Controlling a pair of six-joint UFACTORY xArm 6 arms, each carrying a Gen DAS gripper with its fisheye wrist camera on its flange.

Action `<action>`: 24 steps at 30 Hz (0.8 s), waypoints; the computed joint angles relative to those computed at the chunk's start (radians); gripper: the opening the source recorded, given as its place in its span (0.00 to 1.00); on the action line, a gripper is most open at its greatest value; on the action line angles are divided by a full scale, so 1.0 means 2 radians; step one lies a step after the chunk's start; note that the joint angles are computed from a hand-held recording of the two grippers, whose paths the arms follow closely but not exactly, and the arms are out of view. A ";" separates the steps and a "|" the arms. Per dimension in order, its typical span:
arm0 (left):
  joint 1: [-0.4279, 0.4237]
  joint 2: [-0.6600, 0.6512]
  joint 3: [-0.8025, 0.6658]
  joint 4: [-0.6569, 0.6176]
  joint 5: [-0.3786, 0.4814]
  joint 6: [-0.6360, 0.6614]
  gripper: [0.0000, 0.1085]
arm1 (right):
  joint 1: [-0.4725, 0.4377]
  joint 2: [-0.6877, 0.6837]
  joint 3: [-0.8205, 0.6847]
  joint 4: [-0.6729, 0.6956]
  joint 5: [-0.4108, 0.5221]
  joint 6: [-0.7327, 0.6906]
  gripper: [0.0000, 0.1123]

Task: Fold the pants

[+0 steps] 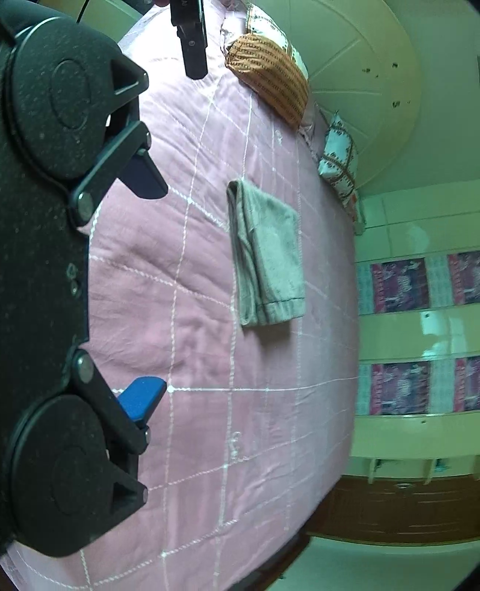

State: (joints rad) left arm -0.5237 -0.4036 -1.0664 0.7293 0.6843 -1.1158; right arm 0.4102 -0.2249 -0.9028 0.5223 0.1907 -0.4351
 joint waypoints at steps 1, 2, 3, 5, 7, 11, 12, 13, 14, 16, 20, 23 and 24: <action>-0.010 -0.004 0.000 0.013 0.010 -0.008 0.95 | 0.002 -0.008 0.007 -0.003 -0.006 0.004 0.87; -0.018 -0.009 0.000 0.026 0.018 -0.017 0.95 | 0.005 -0.015 0.012 0.000 -0.010 -0.001 0.87; -0.027 -0.012 0.001 0.036 0.024 -0.027 0.95 | 0.008 -0.022 0.018 0.006 -0.012 -0.006 0.87; -0.040 -0.019 0.001 0.054 0.033 -0.046 0.95 | 0.012 -0.033 0.027 0.005 -0.019 -0.003 0.87; -0.052 -0.017 -0.009 0.059 0.047 -0.042 0.95 | 0.017 -0.044 0.034 0.024 -0.025 -0.022 0.87; -0.076 -0.014 -0.024 0.083 0.064 -0.048 0.95 | 0.026 -0.065 0.053 0.044 -0.048 -0.032 0.87; -0.080 -0.012 -0.027 0.083 0.068 -0.046 0.95 | 0.023 -0.069 0.056 0.019 -0.048 -0.009 0.87; -0.083 -0.010 -0.032 0.080 0.071 -0.044 0.95 | 0.021 -0.071 0.055 0.005 -0.046 0.001 0.87; -0.085 -0.010 -0.033 0.080 0.070 -0.042 0.95 | 0.021 -0.075 0.055 0.004 -0.046 0.002 0.87; -0.093 -0.008 -0.040 0.090 0.084 -0.044 0.95 | 0.020 -0.082 0.055 0.006 -0.045 0.003 0.87; -0.096 -0.010 -0.042 0.090 0.088 -0.046 0.95 | 0.024 -0.091 0.055 0.021 -0.047 -0.012 0.87; -0.099 -0.012 -0.041 0.097 0.090 -0.051 0.95 | 0.029 -0.097 0.056 0.007 -0.050 -0.006 0.87; -0.099 -0.013 -0.040 0.099 0.089 -0.052 0.95 | 0.032 -0.098 0.056 0.012 -0.055 -0.012 0.87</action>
State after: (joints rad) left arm -0.7213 -0.4292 -1.1455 0.9264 0.8615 -1.2201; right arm 0.4747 -0.4216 -0.7909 0.5463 0.0810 -0.4583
